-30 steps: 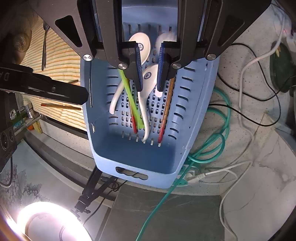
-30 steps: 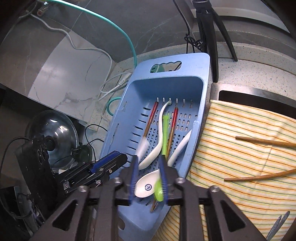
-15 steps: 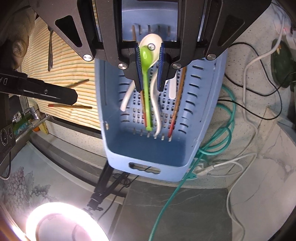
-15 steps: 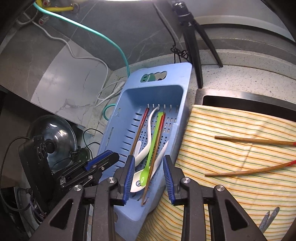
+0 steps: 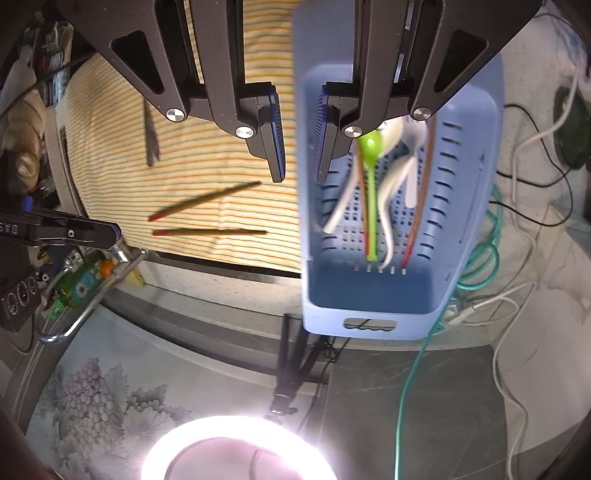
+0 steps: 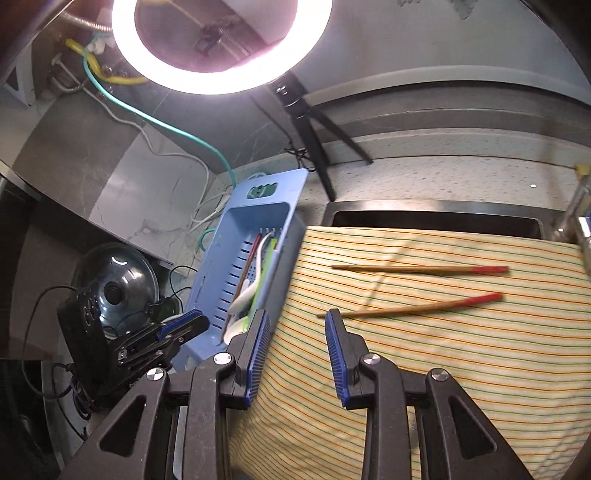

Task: Organize utensils
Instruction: 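Move both tools back over the cloth toward the metal spoons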

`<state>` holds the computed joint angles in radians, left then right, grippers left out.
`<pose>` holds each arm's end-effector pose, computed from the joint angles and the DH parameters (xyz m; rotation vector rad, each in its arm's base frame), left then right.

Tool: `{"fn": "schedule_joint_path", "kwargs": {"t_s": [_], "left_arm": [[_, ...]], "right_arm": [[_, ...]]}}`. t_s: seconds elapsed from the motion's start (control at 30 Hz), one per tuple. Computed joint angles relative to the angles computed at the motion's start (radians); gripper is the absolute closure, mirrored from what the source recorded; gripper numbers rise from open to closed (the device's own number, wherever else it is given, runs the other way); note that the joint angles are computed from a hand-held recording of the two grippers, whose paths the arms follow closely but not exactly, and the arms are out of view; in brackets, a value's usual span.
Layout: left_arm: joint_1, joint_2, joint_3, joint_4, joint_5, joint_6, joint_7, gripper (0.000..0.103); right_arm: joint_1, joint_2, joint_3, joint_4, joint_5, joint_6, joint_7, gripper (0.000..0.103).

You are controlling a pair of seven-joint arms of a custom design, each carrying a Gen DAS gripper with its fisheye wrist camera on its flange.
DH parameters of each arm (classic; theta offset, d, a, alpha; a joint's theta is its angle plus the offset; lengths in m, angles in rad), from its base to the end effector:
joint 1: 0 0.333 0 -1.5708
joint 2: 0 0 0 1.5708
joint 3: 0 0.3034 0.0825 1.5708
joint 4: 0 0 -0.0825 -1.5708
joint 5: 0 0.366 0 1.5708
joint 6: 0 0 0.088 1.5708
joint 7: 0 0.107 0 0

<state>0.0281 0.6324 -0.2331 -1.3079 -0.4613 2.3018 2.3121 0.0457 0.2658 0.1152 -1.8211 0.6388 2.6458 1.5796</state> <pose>0.7277 -0.1161 0.4169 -1.3328 2.6114 -0.9612 0.6420 0.0821 0.4472 -1.3986 1.9856 0.0281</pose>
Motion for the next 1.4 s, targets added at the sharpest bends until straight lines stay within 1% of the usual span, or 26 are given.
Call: {"fn": "schedule_joint_path", "kwargs": {"t_s": [0.1, 0.13, 0.17, 0.2, 0.33, 0.43, 0.5, 0.63, 0.8, 1.0, 1.2, 1.4], "left_arm": [[0.008, -0.079, -0.016, -0.128, -0.039, 0.033, 0.024, 0.088], [0.005, -0.103, -0.016, -0.166, -0.047, 0.042, 0.028, 0.086], [0.004, -0.126, -0.017, -0.203, -0.055, 0.046, 0.035, 0.079], [-0.001, -0.153, -0.018, -0.248, -0.063, 0.054, 0.042, 0.077], [-0.031, -0.244, -0.011, -0.397, -0.081, 0.093, 0.057, 0.077], [-0.041, -0.303, -0.015, -0.493, -0.120, 0.090, 0.079, 0.077], [-0.057, -0.339, -0.012, -0.554, -0.137, 0.095, 0.085, 0.077], [-0.092, -0.389, -0.001, -0.652, -0.148, 0.130, 0.075, 0.077], [-0.113, -0.434, 0.006, -0.735, -0.185, 0.175, 0.061, 0.077], [-0.130, -0.465, 0.016, -0.792, -0.193, 0.221, 0.026, 0.077], [-0.137, -0.491, 0.022, -0.817, -0.192, 0.237, 0.008, 0.077], [-0.136, -0.493, 0.029, -0.816, -0.184, 0.239, -0.008, 0.077]], "right_arm": [[-0.021, -0.058, -0.007, -0.074, 0.038, -0.017, -0.047, 0.075], [-0.026, -0.076, -0.011, -0.100, 0.059, -0.024, -0.067, 0.075], [-0.029, -0.092, -0.017, -0.123, 0.082, -0.034, -0.088, 0.075], [-0.032, -0.104, -0.023, -0.143, 0.105, -0.046, -0.112, 0.075], [-0.037, -0.137, -0.057, -0.209, 0.180, -0.120, -0.196, 0.074], [-0.039, -0.151, -0.080, -0.248, 0.224, -0.185, -0.259, 0.074], [-0.034, -0.165, -0.092, -0.277, 0.226, -0.207, -0.276, 0.074], [-0.030, -0.179, -0.109, -0.320, 0.243, -0.297, -0.334, 0.074], [-0.025, -0.178, -0.118, -0.355, 0.278, -0.396, -0.406, 0.074], [-0.023, -0.153, -0.117, -0.378, 0.328, -0.453, -0.450, 0.074], [-0.032, -0.125, -0.114, -0.361, 0.370, -0.489, -0.468, 0.074], [-0.027, -0.107, -0.101, -0.323, 0.380, -0.502, -0.473, 0.074]]}}
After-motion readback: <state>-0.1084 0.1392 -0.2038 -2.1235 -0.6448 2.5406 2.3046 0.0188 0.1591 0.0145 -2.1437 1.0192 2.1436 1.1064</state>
